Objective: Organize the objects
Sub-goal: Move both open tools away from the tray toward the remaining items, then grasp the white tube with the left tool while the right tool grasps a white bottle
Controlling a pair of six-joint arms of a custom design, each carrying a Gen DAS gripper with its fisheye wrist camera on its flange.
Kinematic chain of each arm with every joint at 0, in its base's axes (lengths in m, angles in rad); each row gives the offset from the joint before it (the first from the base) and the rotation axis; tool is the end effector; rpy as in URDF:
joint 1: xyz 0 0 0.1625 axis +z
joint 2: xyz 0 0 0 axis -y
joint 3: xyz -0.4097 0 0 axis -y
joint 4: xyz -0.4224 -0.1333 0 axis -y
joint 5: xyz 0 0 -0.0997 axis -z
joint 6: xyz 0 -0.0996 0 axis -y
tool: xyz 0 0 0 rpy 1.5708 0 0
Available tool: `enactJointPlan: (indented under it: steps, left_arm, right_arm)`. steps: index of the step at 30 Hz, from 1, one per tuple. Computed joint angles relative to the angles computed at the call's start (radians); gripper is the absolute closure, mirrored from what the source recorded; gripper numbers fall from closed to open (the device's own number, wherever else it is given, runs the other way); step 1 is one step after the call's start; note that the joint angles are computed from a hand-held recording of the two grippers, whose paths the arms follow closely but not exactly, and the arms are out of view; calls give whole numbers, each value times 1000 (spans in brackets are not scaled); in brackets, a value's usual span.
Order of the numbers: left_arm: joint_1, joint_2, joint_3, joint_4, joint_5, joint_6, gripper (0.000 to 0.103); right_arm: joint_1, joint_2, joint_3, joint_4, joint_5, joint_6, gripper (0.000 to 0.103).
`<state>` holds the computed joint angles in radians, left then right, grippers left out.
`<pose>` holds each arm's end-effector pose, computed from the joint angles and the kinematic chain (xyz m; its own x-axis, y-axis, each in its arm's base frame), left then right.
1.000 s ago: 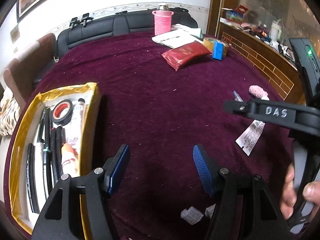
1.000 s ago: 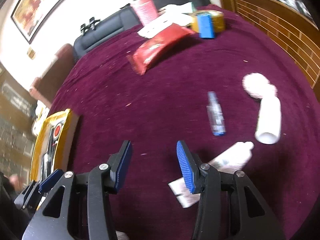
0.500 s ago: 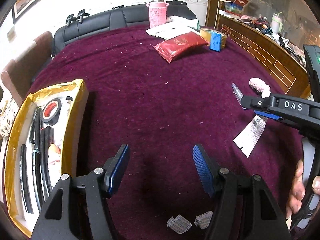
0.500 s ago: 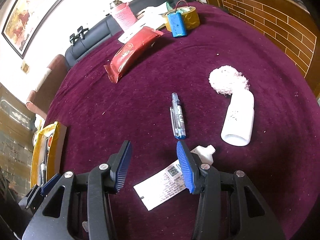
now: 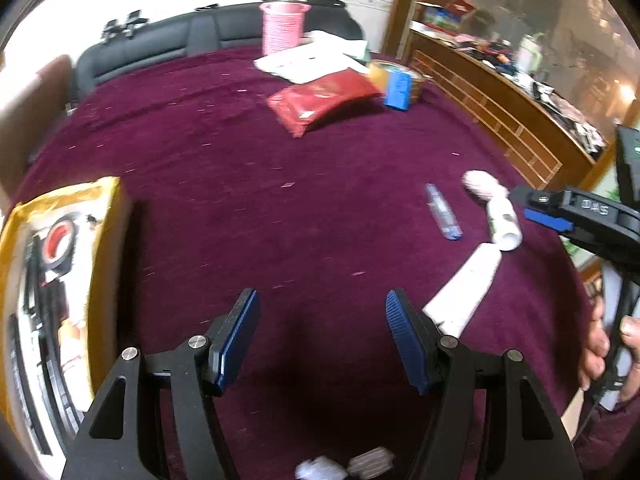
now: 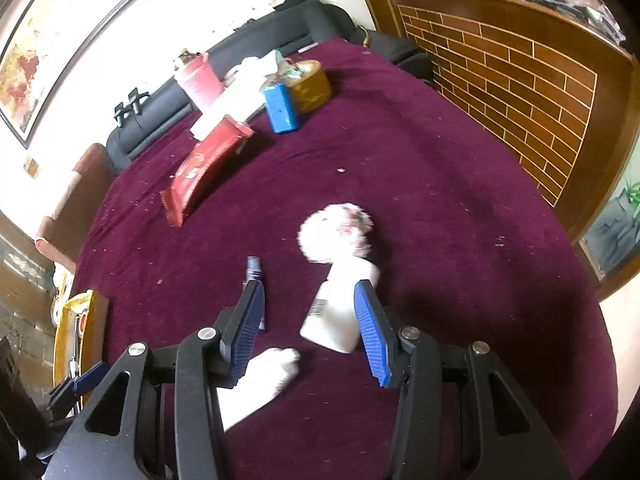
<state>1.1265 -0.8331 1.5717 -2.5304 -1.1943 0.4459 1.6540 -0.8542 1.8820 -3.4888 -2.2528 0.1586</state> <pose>-0.1498 -0.7100 0.1128 -0.6080 0.6749 -0.4182 0.7554 0.6538 -0.0431 0.1210 -0.6022 0.1386 -0.8124 0.5174 0.2689 0.0770 0.5523 -0.8301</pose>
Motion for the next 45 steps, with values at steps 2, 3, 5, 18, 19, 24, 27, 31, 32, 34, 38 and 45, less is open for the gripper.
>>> enactJointPlan:
  steps: [2,3,5,18,19,24,27,31,32,34,38,45]
  left_arm:
    - [-7,4,2,21,-28,18,44]
    - [-13,9,4,38,-53,37,44]
    - [-26,16,14,46,-76,69,44]
    - [-104,152,17,-20,-7,237,43]
    - [-107,152,28,-45,-8,251,43]
    - [-115,142,54,-67,-14,275,66]
    - [-124,123,86,-84,-15,294,76]
    - [-122,110,95,-84,-5,272,76]
    - [-122,108,95,-97,2,267,76]
    - [-120,101,100,-118,14,257,76]
    - [-118,82,121,-162,45,248,76]
    - [-120,69,152,-267,74,306,76]
  right_arm:
    - [-12,-5,3,13,-2,9,58]
    - [-19,-7,5,19,3,15,58]
    - [-35,-17,12,32,25,39,58]
    - [-69,-59,53,26,35,61,58]
    - [-72,-61,56,27,38,63,58]
    - [-81,-63,57,26,50,69,55]
    - [-79,-59,50,30,45,64,54]
    - [-73,-53,44,33,36,58,54]
    - [-71,-53,44,34,34,57,54]
    - [-67,-50,42,36,29,57,54]
    - [-57,-35,23,48,19,51,53]
    - [-29,35,-58,101,-32,-1,51]
